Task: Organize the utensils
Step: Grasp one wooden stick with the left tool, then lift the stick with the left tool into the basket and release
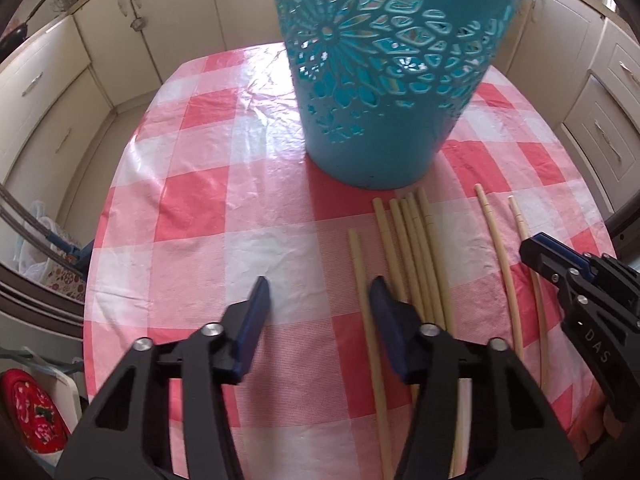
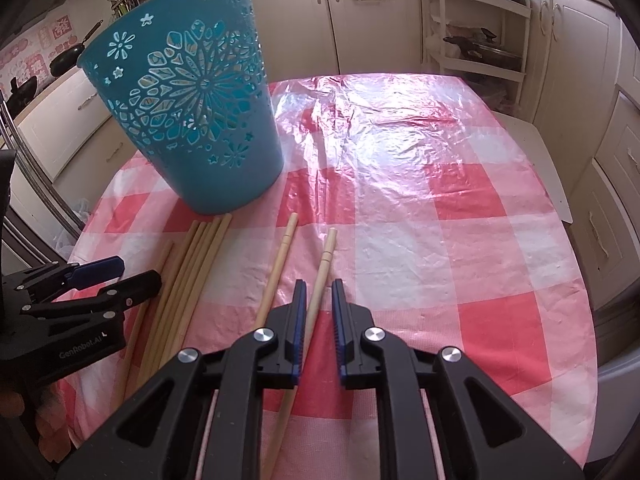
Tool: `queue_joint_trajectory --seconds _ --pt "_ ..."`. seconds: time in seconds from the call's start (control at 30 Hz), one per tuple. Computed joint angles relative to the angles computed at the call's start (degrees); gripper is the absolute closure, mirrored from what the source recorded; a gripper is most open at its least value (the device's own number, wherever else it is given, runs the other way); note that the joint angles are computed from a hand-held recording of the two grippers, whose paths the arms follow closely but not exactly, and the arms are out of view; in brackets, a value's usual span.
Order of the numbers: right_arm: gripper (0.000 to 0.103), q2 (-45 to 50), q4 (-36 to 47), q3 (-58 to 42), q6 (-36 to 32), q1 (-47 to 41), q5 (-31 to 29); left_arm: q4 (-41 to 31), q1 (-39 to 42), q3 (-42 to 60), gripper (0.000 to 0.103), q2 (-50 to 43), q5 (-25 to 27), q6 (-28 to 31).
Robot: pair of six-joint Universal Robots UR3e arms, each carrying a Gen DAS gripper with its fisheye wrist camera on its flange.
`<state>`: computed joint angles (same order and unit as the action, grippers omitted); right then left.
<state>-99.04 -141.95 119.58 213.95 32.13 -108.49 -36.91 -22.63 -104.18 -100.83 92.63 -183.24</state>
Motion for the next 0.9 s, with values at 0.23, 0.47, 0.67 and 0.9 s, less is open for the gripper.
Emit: queue_joint_trajectory --seconds 0.23,0.47,0.67,0.9 --pt "0.08 1.61 -0.3 -1.12 -0.35 1.04 -0.79 -1.69 2.22 -0.53 0.098 1.49 -5.14 1.68" --pt "0.072 3.66 -0.06 -2.72 -1.19 2.58 -2.09 -5.43 7.86 -2.96 0.098 8.85 -9.76 3.12" --pt "0.069 3.97 -0.4 -2.78 -1.24 2.81 -1.98 -11.51 14.75 -3.21 0.098 19.95 -15.73 3.48" --pt "0.063 3.82 -1.66 -2.1 -0.46 2.48 -1.05 -13.67 17.18 15.05 0.098 18.81 -22.01 1.18"
